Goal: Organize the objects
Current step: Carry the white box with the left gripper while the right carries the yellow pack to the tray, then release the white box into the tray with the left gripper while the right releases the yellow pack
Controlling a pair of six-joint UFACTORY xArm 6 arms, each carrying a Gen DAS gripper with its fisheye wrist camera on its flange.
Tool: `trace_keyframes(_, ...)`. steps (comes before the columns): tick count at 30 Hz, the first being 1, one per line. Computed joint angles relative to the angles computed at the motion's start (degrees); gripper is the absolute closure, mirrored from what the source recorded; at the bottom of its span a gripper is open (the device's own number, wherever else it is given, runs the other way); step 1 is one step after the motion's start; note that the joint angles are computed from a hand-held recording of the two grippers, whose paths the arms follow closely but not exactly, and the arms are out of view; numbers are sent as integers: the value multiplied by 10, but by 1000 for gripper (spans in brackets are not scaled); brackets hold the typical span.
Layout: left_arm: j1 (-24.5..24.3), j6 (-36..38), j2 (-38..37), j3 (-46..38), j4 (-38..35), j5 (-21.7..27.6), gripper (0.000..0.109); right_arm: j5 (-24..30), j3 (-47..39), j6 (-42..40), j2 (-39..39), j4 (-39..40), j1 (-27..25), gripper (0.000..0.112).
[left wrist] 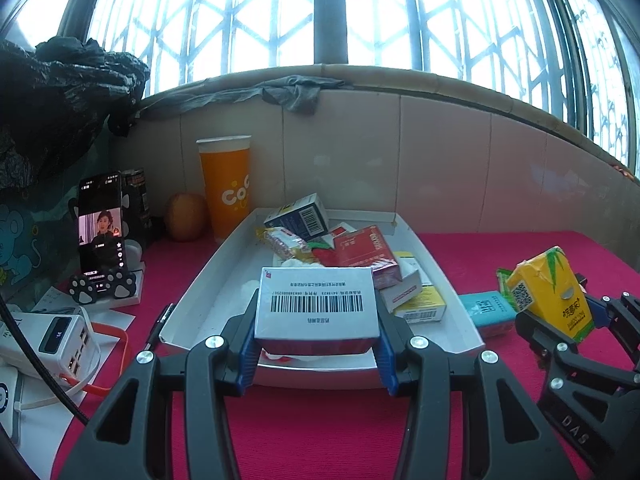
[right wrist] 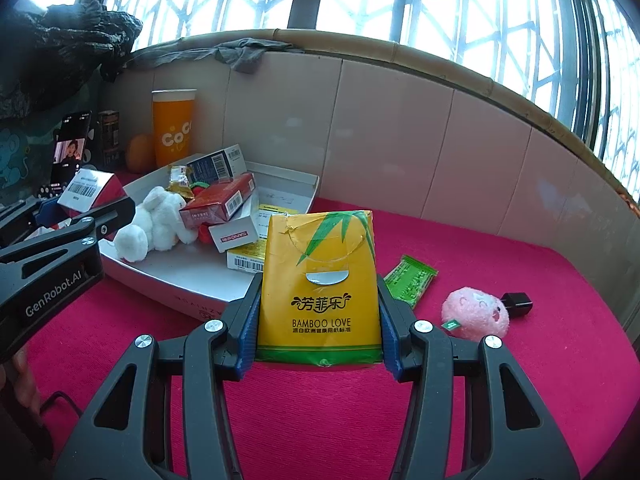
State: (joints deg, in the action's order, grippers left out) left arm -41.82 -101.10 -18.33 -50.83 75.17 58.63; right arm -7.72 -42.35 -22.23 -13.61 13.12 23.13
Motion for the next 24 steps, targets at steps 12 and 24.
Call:
trace_keyframes(12, 52, 61, -13, -4, -38, -45, 61, 103, -106, -208, 30, 244, 38, 63)
trace_keyframes(24, 215, 245, 24, -56, -264, -249, 60, 288, -401, -32, 213, 71, 32, 63)
